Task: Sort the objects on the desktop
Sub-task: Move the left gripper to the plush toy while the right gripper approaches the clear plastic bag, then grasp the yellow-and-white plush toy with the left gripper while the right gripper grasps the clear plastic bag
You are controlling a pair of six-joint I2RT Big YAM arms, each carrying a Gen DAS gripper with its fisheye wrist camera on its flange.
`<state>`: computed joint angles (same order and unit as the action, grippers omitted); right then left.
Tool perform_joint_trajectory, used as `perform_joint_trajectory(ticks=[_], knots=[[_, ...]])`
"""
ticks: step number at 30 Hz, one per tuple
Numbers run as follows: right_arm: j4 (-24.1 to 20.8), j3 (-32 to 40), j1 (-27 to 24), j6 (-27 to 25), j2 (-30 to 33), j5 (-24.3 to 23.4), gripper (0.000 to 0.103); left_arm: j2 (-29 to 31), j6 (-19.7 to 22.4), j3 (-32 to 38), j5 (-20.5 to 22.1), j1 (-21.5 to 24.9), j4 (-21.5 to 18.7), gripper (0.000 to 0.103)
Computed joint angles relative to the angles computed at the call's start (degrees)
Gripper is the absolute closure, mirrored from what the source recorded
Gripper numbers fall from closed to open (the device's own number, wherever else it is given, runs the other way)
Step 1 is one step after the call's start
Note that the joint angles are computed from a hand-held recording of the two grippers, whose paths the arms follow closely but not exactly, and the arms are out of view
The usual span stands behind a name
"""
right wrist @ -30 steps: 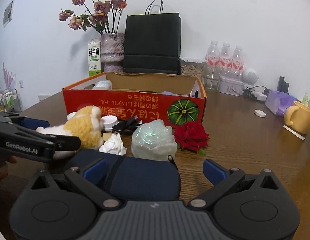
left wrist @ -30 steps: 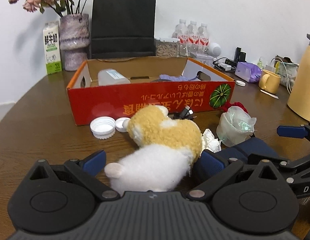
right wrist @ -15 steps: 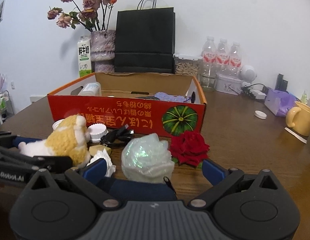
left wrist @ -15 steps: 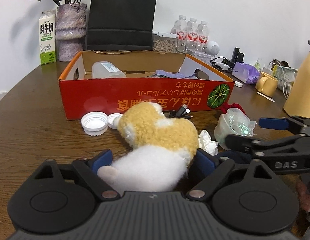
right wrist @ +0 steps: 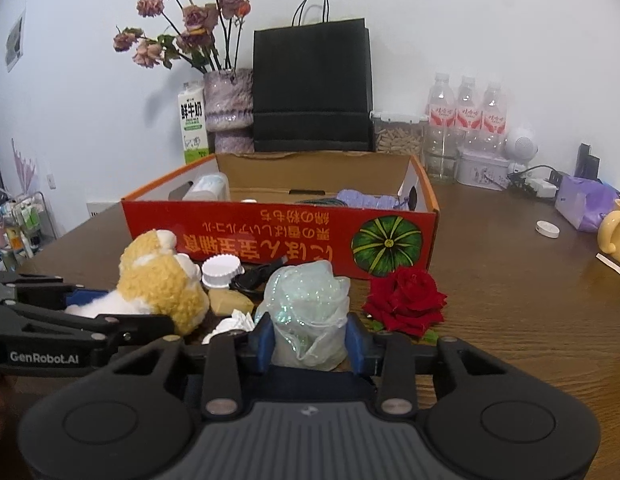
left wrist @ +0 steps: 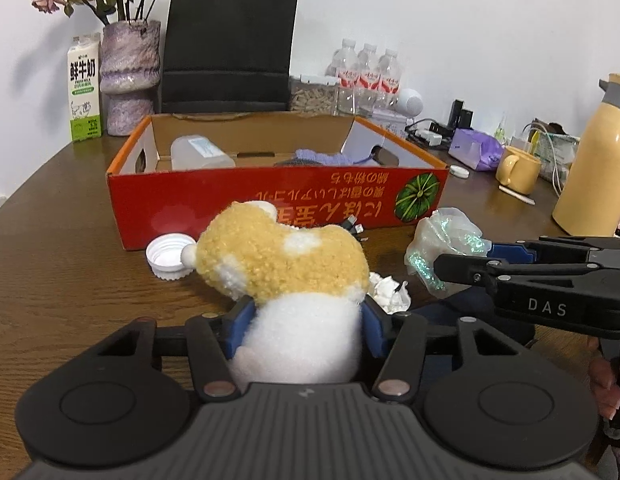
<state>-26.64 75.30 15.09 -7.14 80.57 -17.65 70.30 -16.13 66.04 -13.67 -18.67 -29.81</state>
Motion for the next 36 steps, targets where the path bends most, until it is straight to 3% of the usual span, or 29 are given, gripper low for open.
perform_joint_trajectory(ticks=[12, 22, 31, 36], knots=[[4.5, 2.8, 0.3, 1.4, 0.0, -1.0, 0.068, -0.2, 3.6, 2.4, -5.5, -0.8, 7.0, 0.047], [6.7, 14.3, 1.6, 4.3, 6.8, 0.3, 0.068, 6.6, 7.0, 11.8, -8.1, 1.6, 12.6, 0.047], [7.7, 25.9, 2.2, 7.3, 18.0, 2.4, 0.068, 17.6, 5.2, 22.3, -9.2, 4.5, 11.1, 0.047], [6.6, 27.3, 2.5, 2.8, 21.5, 4.3, 0.068, 22.2, 5.2, 25.5, -8.3, 5.5, 6.5, 0.047]])
